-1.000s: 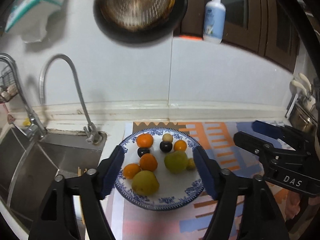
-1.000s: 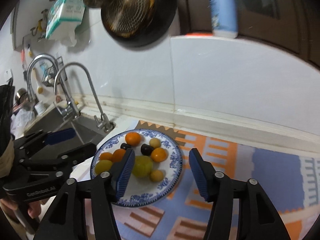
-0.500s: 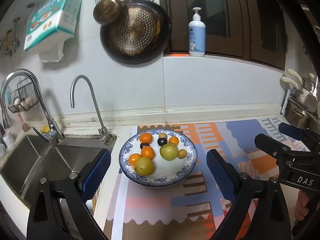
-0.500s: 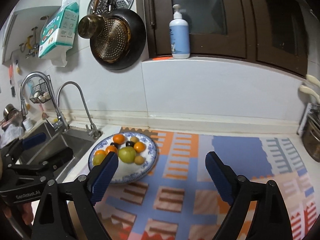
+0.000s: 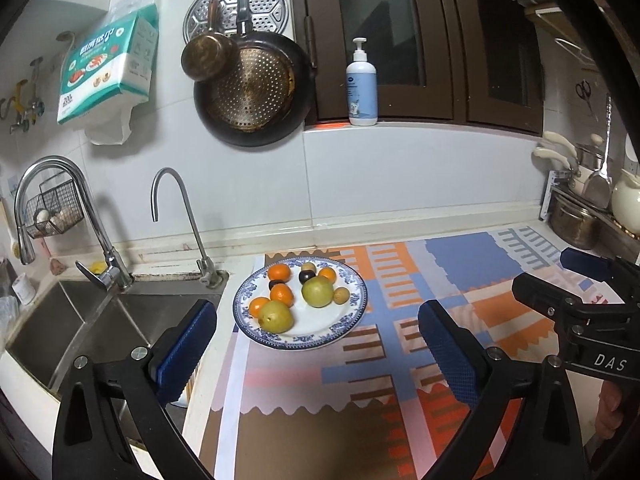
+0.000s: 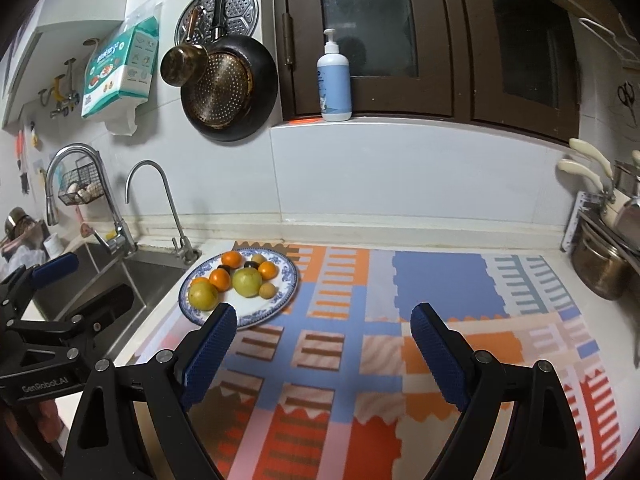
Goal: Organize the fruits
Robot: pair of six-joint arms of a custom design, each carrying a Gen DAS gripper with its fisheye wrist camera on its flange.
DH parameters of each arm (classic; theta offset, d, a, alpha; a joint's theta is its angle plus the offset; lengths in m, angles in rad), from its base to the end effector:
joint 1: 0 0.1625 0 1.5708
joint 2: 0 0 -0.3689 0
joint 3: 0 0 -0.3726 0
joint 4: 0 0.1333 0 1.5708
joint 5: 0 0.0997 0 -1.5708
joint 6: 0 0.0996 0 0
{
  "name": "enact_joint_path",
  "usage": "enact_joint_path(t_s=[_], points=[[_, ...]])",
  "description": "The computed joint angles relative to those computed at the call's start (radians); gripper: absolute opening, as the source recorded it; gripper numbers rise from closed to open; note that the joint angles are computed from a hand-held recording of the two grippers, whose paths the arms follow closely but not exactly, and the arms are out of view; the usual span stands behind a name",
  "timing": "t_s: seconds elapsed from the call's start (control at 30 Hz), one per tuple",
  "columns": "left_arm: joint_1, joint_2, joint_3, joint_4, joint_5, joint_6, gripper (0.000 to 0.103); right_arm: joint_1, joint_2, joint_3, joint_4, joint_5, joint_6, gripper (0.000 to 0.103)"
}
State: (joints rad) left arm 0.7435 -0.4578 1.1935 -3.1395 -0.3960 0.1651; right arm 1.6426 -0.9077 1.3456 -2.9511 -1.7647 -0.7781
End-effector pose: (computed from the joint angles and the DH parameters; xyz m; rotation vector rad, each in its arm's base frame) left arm -0.3648 -0.6414 0.1234 0.4240 1.9915 -1.2399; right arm 0.1642 -0.6922 0.3184 0.8924 -2.2642 1.0802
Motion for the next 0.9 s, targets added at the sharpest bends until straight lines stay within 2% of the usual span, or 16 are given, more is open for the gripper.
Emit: enact_joint_path(t_s=[0.43,0.9], points=[[-0.021,-0.028,0.065,0.005,-0.014,-0.033,0.103,-0.009,-0.075,0.106,-0.054,-0.016,0.007,0.089],[-0.024,-0.031,0.072,0.018,-0.015,-0.047,0.103,-0.010,-0.087,0.124,-0.062,-0.022,0.005,0.089]])
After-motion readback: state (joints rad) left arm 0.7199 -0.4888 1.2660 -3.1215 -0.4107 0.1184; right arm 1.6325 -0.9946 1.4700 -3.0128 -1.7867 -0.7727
